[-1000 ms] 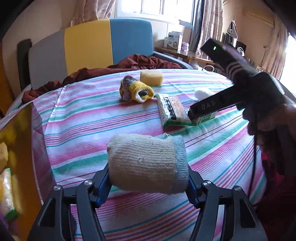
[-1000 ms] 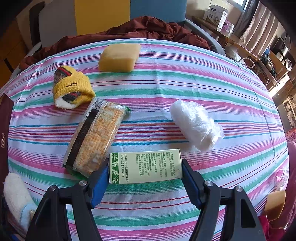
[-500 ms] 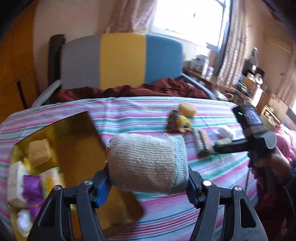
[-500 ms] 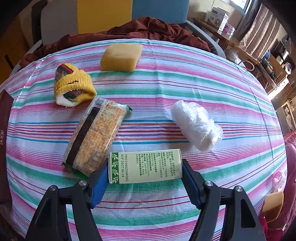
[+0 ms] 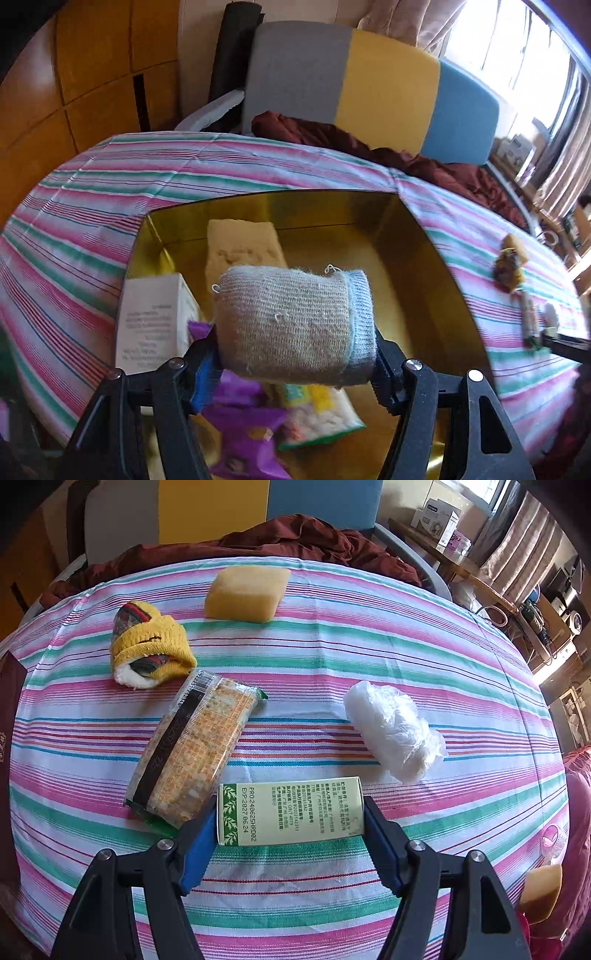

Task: Organize objects
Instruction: 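Lower the sock into the gold tray and open the left tool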

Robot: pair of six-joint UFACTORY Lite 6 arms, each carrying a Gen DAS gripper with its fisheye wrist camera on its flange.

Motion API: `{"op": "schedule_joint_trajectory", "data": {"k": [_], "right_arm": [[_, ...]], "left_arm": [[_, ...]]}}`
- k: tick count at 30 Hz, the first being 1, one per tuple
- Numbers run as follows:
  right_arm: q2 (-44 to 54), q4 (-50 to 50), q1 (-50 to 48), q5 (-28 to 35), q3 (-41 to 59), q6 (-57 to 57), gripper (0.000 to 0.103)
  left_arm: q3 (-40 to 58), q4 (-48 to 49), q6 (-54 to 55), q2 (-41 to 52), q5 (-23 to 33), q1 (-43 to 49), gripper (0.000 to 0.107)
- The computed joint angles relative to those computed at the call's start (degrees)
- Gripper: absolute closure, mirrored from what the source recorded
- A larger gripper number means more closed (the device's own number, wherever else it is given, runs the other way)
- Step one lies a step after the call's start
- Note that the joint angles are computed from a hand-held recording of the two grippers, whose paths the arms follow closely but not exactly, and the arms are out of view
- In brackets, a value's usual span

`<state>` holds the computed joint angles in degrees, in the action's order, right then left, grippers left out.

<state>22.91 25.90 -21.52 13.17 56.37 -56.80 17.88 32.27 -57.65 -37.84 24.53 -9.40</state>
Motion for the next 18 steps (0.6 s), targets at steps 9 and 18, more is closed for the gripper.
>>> {"op": "schedule_joint_trajectory", "data": {"k": [9, 18], "right_arm": [[0.4, -3.0, 0.5, -0.5, 0.2, 2.9, 0.029], [0.2, -5.3, 1.1, -1.4, -0.4, 5.1, 0.028]], "left_arm": [[7.0, 14.1, -8.9, 20.6, -7.1, 6.3, 0.037], [5.2, 17.4, -14.9, 16.2, -4.0, 4.5, 0.03]]}}
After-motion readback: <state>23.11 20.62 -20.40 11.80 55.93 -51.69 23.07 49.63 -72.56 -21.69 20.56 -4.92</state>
